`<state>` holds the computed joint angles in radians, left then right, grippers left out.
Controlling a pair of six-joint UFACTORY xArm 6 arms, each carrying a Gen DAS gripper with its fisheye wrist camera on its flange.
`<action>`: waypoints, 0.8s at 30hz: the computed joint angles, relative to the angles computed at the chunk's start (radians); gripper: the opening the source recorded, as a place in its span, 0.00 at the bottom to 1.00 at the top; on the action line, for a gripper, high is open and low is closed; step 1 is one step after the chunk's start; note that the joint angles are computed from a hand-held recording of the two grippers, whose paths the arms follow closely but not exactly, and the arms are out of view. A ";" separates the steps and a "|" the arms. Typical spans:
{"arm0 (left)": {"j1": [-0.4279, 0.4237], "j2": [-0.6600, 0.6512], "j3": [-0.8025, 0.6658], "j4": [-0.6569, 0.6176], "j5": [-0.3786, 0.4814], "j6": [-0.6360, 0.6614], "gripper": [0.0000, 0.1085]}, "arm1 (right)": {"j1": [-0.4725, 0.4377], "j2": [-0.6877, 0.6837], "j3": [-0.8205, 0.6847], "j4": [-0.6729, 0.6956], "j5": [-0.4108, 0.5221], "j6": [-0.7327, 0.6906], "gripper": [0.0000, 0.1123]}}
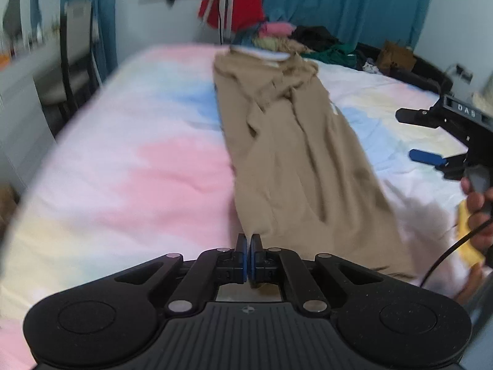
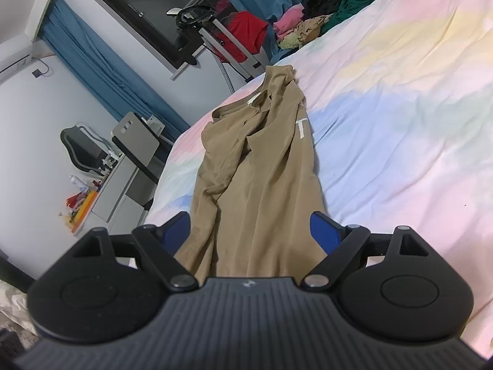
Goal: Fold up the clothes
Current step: 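Pull the hem with the left gripper to align the long folded strip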
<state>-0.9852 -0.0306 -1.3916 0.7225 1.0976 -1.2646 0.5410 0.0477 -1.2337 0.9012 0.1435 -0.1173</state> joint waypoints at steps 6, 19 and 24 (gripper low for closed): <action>-0.095 0.089 -0.124 0.099 0.126 0.214 0.02 | 0.001 0.003 0.001 -0.033 0.009 0.021 0.77; -0.040 0.091 -0.091 -0.131 -0.032 0.387 0.31 | -0.028 0.044 -0.017 -0.125 0.189 0.121 0.77; 0.087 -0.079 0.140 -0.240 -0.294 0.138 0.69 | -0.041 0.000 0.049 -0.164 0.234 0.203 0.76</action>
<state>-0.8978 -0.1091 -1.2517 0.4821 0.8033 -1.1267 0.4998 0.0479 -1.1851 0.7372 0.3772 0.0855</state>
